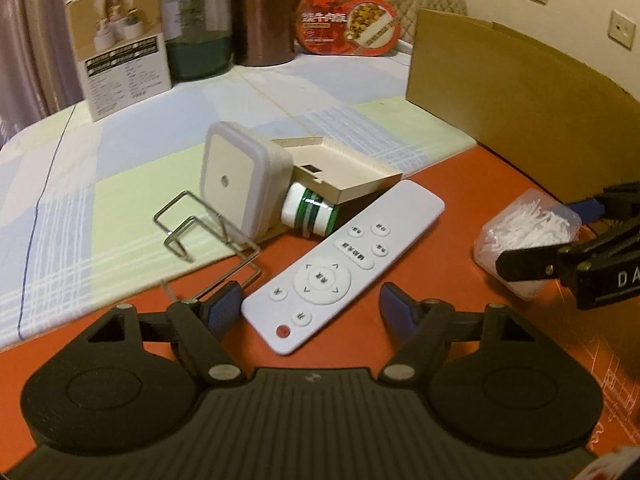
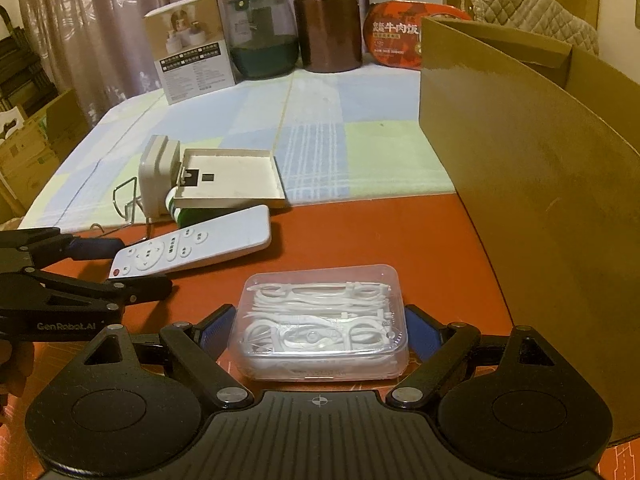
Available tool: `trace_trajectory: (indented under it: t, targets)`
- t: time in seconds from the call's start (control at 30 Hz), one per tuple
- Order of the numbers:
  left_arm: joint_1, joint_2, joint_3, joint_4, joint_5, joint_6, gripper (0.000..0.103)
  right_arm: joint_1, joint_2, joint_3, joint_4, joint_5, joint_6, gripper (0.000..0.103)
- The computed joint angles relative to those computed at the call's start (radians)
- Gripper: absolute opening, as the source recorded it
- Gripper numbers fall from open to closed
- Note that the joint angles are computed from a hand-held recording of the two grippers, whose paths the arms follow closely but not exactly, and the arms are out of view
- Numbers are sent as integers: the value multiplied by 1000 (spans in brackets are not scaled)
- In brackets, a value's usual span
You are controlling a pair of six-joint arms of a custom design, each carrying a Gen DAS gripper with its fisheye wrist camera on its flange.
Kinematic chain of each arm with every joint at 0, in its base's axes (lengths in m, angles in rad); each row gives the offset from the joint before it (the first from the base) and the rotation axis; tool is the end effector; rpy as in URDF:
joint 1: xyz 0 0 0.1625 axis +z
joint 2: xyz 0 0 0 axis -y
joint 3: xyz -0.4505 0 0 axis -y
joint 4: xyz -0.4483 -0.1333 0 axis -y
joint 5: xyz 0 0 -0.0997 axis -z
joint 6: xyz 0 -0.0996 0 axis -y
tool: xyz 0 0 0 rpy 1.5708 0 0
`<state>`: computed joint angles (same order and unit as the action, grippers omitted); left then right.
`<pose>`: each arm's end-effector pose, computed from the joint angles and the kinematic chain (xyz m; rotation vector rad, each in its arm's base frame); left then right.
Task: Organize rigid objects
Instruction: 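Grasp the white remote with the left tool while the right tool grasps the clear floss pick box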
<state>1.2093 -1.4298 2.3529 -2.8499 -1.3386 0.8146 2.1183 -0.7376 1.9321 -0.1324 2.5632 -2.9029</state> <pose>-0.0169 -0.4865 0.1949 1.5085 2.3687 -0.4187 0.2704 -0.3477 -0.0476 0.0326 -2.2359 0.9910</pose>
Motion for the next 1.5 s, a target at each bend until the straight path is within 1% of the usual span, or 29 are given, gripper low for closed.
trace_trajectory:
  t: [0.03, 0.1, 0.17, 0.2, 0.27, 0.37, 0.47, 0.6, 0.73, 0.83, 0.93, 1.03, 1.1, 1.3, 1.37, 1.5]
  targets:
    - [-1, 1, 1, -1, -1, 1, 71, -1, -2, 1, 1, 1, 2, 85]
    - [-5, -3, 3, 5, 1, -4, 64, 0, -3, 1, 4, 5, 8, 85]
    - [-13, -14, 12, 8, 11, -10, 54, 0, -3, 1, 9, 8, 15, 85]
    - [-18, -24, 18, 17, 18, -20, 51, 1, -2, -1, 13, 9, 17, 85]
    - [-31, -54, 35, 45, 33, -40, 43, 2, -1, -1, 18, 8, 19, 85]
    - [-60, -108, 69, 92, 62, -67, 37, 4, -5, 4, 25, 5, 32, 85]
    - [-109, -159, 115, 121, 113, -100, 34, 12, -12, 13, 30, 3, 45, 85]
    - [-177, -257, 183, 186, 179, -198, 34, 22, -28, 31, 34, 1, 67, 85]
    - [-218, -364, 237, 266, 204, -295, 34, 24, -52, 53, 29, -16, 83, 85]
    - [-230, -397, 261, 251, 202, -302, 34, 24, -71, 67, 18, -31, 86, 85]
    - [-237, -347, 268, 139, 205, -248, 42, 24, -82, 75, 9, -32, 84, 85]
    - [-228, -275, 259, 50, 189, -199, 46, 20, -92, 83, 2, -38, 86, 85]
    - [-219, -232, 245, 26, 163, -178, 46, 14, -96, 89, -3, -41, 85, 85]
    - [-210, -123, 225, -52, 140, -129, 46, -1, -101, 96, -12, -55, 92, 85]
    - [-207, -95, 223, -90, 129, -108, 46, -5, -104, 98, -19, -60, 94, 85]
    - [-194, -63, 210, -120, 110, -101, 46, -10, -109, 103, -31, -65, 91, 85]
